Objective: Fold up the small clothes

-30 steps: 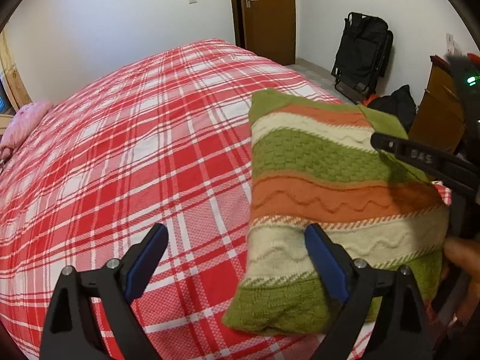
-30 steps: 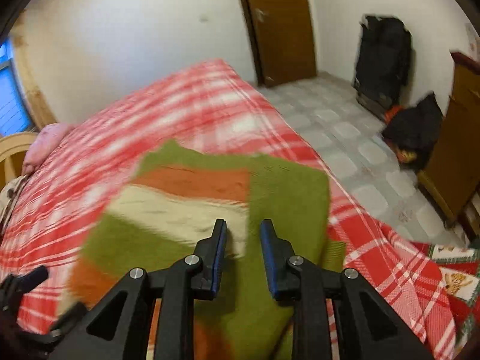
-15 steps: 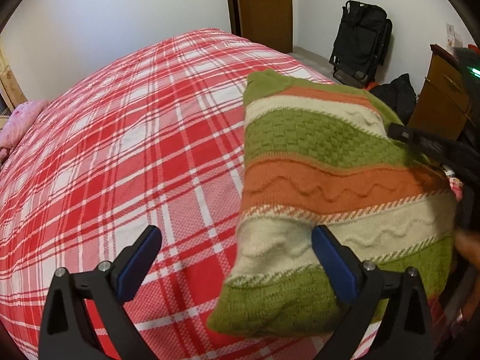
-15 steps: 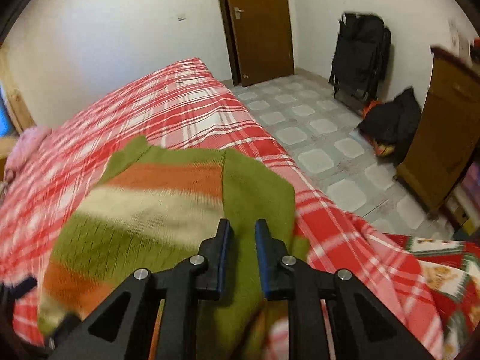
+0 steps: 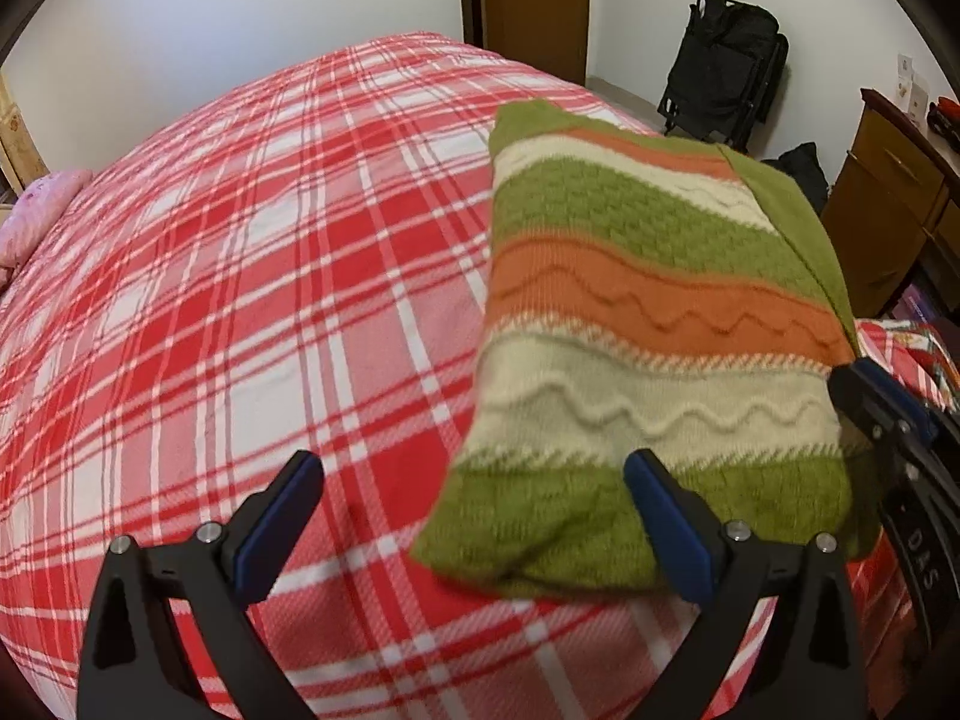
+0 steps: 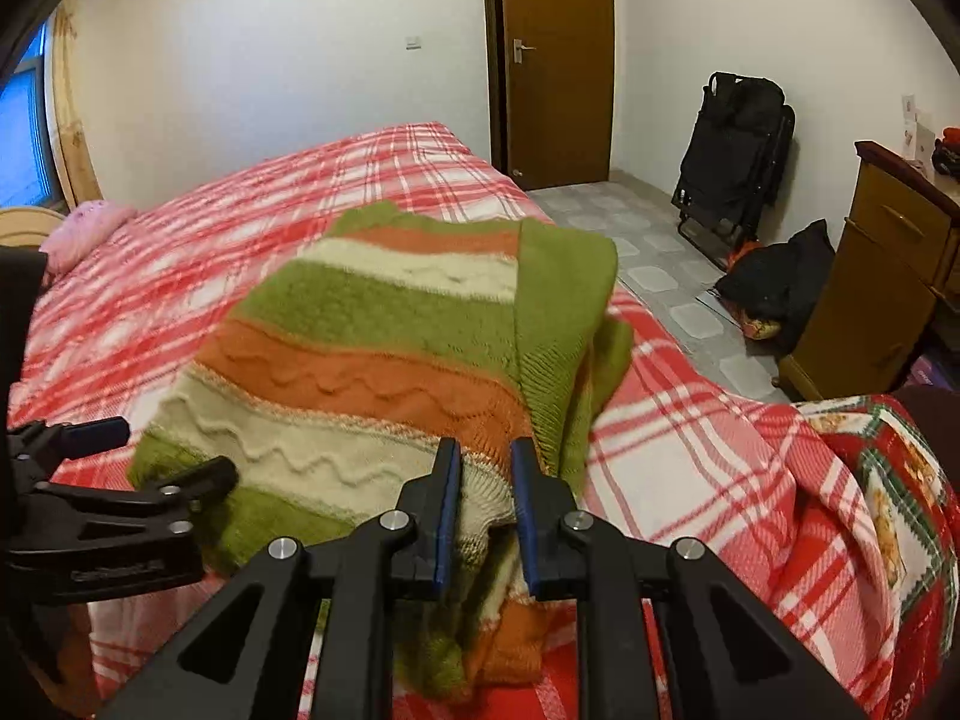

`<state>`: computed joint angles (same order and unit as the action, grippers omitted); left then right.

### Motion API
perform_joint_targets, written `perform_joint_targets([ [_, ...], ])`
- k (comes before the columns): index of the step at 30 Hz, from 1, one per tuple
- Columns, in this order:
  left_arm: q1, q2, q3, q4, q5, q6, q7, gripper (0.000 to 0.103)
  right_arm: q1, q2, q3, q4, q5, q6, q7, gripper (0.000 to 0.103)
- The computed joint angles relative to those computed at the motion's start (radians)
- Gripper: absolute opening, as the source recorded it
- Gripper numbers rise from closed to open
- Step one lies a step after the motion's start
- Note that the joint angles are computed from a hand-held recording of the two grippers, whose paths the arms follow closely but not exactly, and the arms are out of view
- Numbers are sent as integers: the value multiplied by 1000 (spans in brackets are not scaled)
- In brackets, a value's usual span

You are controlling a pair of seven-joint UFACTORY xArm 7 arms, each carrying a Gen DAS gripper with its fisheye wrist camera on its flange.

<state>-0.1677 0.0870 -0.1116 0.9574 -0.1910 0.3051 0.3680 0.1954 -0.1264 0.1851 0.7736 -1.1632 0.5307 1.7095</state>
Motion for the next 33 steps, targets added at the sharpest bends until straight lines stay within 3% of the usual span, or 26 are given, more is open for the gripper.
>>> perform_joint_targets([
  [5,16,-25,3,-19,-74,60,43,103,7,-37,4,-60,94,-28,-13,20],
  [8,16,-58,9,-60,-88,47,67,103,-10,-59,21,-95,63,-76,54,20],
  [11,13,-103,21,-109,-60,31,82,103,-9,-89,35,-113,97,-75,22,20],
  [13,16,-122,28,-143,23,-5,39,102,2,-127,60,-122,153,-12,-10,20],
  [15,22,-134,41,-167,57,-27,32,102,11,-171,123,-117,139,92,14,20],
  [17,19,-149,59,-181,-10,-31,78,102,28,-198,159,-113,109,118,22,20],
  [19,11,-170,74,-187,-86,-18,133,101,42,-220,173,-121,82,83,43,20],
  [21,-18,-216,102,-210,-222,-22,265,101,50,-232,188,-127,62,40,60,20],
  [23,-41,-259,115,-247,-271,-66,334,102,62,-224,198,-124,90,38,43,20],
  [25,-42,-290,113,-279,-238,-95,335,102,78,-199,192,-124,147,17,22,20],
  [29,-1,-293,109,-288,-123,2,247,102,104,-189,180,-165,269,-13,-8,20],
  [33,36,-319,95,-354,-15,-5,196,102,122,-221,193,-220,377,-21,-36,21],
])
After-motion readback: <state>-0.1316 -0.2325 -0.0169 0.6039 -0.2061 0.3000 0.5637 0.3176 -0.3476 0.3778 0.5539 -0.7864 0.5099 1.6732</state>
